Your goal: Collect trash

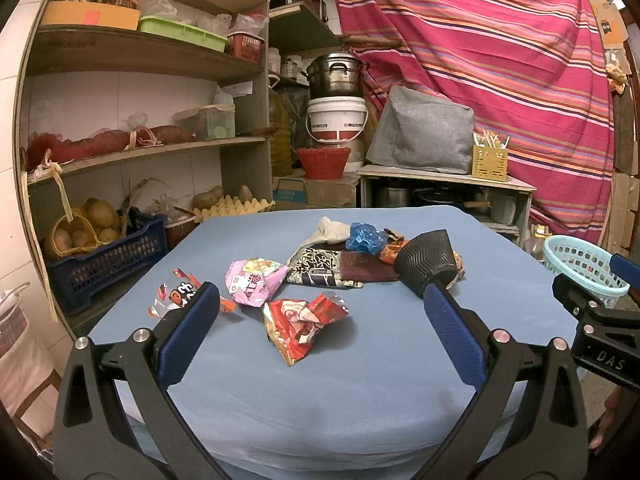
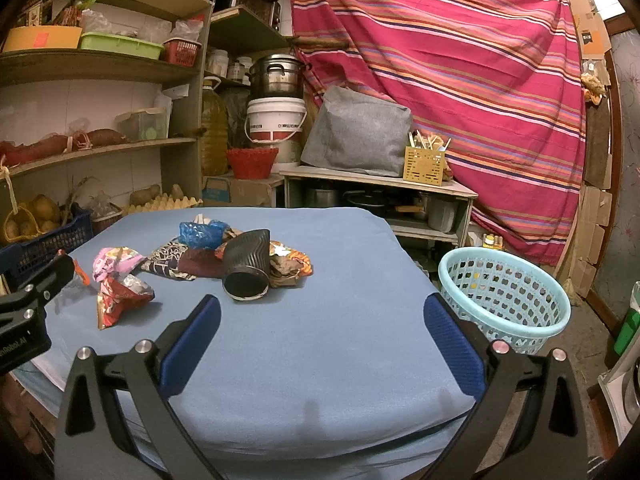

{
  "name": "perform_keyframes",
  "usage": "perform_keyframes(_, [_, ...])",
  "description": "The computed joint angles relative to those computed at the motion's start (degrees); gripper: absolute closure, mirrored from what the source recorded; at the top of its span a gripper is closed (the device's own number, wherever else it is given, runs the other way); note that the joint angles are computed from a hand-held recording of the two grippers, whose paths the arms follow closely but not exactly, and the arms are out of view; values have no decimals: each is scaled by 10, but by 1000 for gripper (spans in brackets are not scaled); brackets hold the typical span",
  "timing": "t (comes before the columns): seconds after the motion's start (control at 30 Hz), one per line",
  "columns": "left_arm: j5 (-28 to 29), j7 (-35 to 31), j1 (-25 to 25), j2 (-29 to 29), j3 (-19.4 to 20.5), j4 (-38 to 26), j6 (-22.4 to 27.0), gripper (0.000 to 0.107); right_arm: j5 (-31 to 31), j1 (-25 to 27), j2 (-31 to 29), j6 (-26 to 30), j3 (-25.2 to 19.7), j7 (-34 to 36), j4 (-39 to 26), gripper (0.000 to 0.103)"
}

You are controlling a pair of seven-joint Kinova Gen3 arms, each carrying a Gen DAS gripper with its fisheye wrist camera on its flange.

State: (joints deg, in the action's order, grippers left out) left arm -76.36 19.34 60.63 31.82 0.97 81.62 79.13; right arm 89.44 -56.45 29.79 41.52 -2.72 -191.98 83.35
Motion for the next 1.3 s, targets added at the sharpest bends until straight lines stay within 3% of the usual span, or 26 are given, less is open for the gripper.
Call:
perform_keyframes(0.63, [7, 4, -8, -3, 2, 9, -7, 8, -1, 6, 2, -5, -2, -5, 3, 4])
perform_keyframes(0.97, [19, 7, -28, -27, 12, 34, -40, 9, -7, 6, 6, 3, 5, -2, 0, 4])
perform_keyframes(1.3, [21, 1, -53, -47, 20, 67, -73, 8, -57, 8, 22, -22, 28, 54, -39, 4])
